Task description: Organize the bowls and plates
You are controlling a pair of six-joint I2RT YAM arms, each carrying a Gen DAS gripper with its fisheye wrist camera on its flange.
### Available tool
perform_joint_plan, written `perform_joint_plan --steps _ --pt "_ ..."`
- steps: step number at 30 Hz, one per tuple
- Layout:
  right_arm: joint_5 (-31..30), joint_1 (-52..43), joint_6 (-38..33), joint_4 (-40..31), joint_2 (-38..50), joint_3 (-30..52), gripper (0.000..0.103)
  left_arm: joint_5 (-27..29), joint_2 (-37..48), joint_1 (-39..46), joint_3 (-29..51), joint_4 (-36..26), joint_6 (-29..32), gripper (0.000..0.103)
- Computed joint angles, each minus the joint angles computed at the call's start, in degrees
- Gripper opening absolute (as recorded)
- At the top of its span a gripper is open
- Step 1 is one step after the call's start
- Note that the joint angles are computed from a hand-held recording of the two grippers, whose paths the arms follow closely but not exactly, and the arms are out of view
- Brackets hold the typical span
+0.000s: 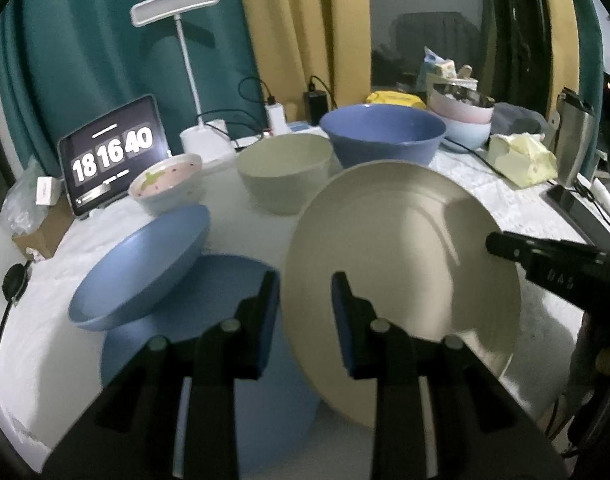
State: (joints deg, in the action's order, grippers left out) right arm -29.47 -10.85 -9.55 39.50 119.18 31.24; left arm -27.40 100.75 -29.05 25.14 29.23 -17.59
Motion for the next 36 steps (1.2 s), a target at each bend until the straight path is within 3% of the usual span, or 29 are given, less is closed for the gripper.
perform_joint_plan --steps 16,26,34,36 --pt "-0.09 -5.86 -2.69 -4.79 3.33 6.34 0.017 2.83 11.15 -2.21 11.78 -5.39 -1.93 0.028" --pt "2.21 -4.61 -1.24 -3.73 3.80 6.58 0.017 6.39 13.43 -0.46 13.76 -7.11 -1.72 0.030" --pt "5.46 -3.63 0.19 -0.99 1.31 3.76 0.019 6.09 9.95 0.31 10.20 -4.43 -1.04 0.039" --pt "5.87 -3.47 0.42 -0.23 0.21 2.67 0.019 6.39 8.77 0.77 9.00 -3.43 -0.88 0.046"
